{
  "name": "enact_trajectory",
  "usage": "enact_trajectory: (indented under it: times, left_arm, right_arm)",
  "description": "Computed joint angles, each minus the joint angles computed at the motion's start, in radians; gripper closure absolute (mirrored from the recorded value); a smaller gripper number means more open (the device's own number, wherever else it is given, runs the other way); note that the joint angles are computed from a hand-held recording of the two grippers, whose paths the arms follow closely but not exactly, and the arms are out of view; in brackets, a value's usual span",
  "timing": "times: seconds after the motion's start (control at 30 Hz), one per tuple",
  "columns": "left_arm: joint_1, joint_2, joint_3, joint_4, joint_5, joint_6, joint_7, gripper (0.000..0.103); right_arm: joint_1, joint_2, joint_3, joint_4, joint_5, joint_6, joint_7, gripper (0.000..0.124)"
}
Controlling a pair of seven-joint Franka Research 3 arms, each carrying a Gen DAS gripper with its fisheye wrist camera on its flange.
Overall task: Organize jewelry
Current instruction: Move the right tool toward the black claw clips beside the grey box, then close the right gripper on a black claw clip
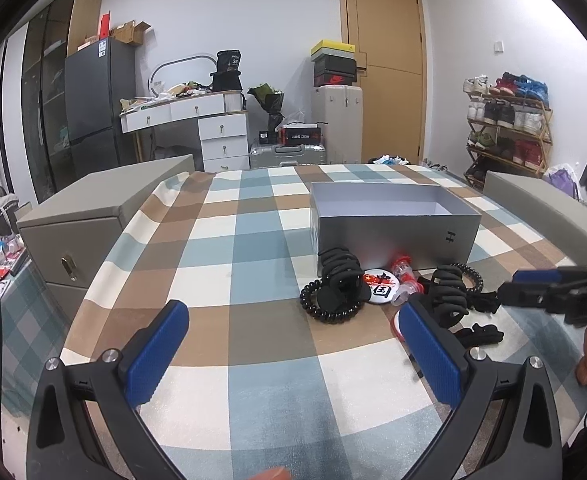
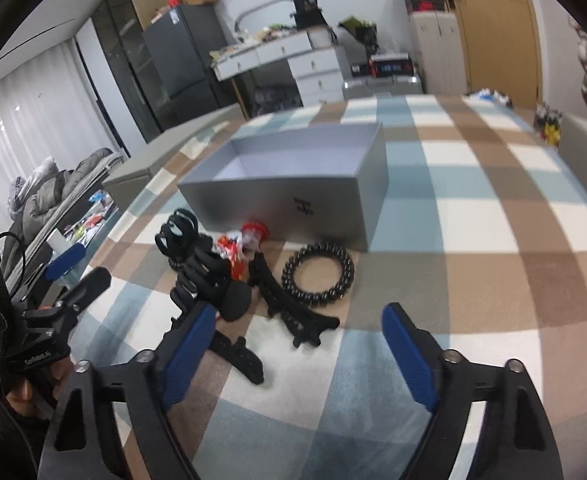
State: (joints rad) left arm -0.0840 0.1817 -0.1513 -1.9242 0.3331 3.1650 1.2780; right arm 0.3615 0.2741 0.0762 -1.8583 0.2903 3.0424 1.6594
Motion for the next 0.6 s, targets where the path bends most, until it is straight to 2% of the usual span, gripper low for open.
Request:
enact_trajectory:
  times: [0.03,0.13,0.2,0.27,0.3,0.43,0.53,0.6]
  left_arm:
    - [0.018,-0.001,-0.020,-0.003,-0.017,0.003,0.016,0.001]
    - [0.017,0.000,-0.021,-0.002,-0.023,0.004,0.021,0.001]
    - [0.018,0.001,-0.024,-0.002,-0.024,0.003,0.029,0.001]
    - [-0.002,0.001,-0.001,0.000,-0.006,0.003,0.015,0.001]
    - [-0.011,0.001,0.010,0.002,0.004,0.001,0.006,0.001]
    - [-0.013,0.003,0.012,0.006,0.016,0.000,-0.005,0.001]
    - [-0.006,0.003,0.005,0.006,0.015,0.000,-0.003,0.001]
    - [-0.019,0.003,0.021,0.007,0.029,0.000,-0.017,0.001]
  right_arm:
    - [0.008,-0.002,-0.006,-0.004,-0.003,0.007,-0.003,0.040]
    - [0.103,0.007,-0.122,0.015,-0.138,-0.036,0.138,0.042]
    - [0.105,0.025,-0.132,0.050,-0.178,-0.096,0.188,0.059]
    - [0.114,0.041,-0.148,0.081,-0.239,-0.145,0.239,0.070]
    - [0.123,0.043,-0.160,0.087,-0.277,-0.151,0.270,0.072]
    - [0.090,0.054,-0.127,0.110,-0.309,-0.177,0.278,0.075]
    - [0.088,0.058,-0.123,0.119,-0.336,-0.189,0.290,0.075]
    - [0.091,0.060,-0.127,0.125,-0.359,-0.199,0.302,0.075]
